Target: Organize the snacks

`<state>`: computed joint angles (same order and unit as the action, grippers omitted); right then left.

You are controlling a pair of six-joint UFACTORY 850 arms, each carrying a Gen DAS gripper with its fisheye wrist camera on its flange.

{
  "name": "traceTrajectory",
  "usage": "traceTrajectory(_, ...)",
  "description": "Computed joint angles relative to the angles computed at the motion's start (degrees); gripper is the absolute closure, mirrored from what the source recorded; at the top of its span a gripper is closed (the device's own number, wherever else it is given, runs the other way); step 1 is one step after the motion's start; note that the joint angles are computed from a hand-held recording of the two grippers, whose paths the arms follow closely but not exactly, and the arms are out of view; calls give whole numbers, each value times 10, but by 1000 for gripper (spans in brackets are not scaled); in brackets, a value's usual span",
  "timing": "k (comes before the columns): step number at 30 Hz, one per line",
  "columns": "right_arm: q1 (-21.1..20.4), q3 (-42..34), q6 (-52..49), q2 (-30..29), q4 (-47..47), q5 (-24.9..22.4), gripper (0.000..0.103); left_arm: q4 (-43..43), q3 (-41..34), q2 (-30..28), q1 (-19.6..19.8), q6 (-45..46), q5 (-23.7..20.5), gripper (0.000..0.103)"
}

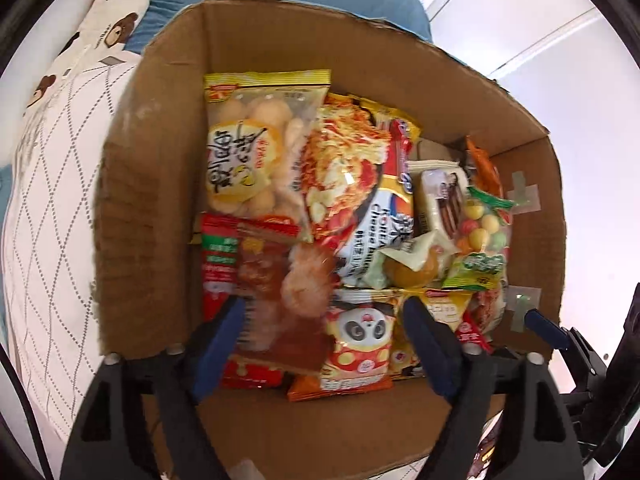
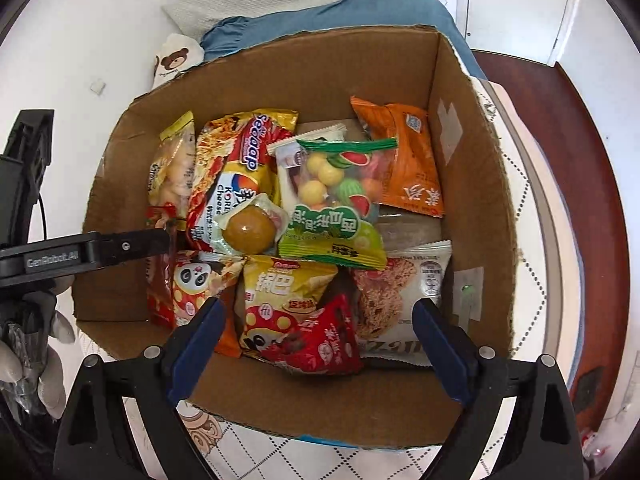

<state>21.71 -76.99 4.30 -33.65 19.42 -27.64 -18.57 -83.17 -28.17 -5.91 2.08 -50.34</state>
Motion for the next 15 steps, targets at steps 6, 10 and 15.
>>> traceTrajectory(6,12,10,111,18,-126,11,6,42,12,17,-19,-20,25,13)
traceTrajectory(10,18,22,174,31,-195,15,5,79,44,46,-28,-51,56,13)
traceTrajectory(15,25,40,209,49,-235,20,5,118,87,93,-33,-89,94,13)
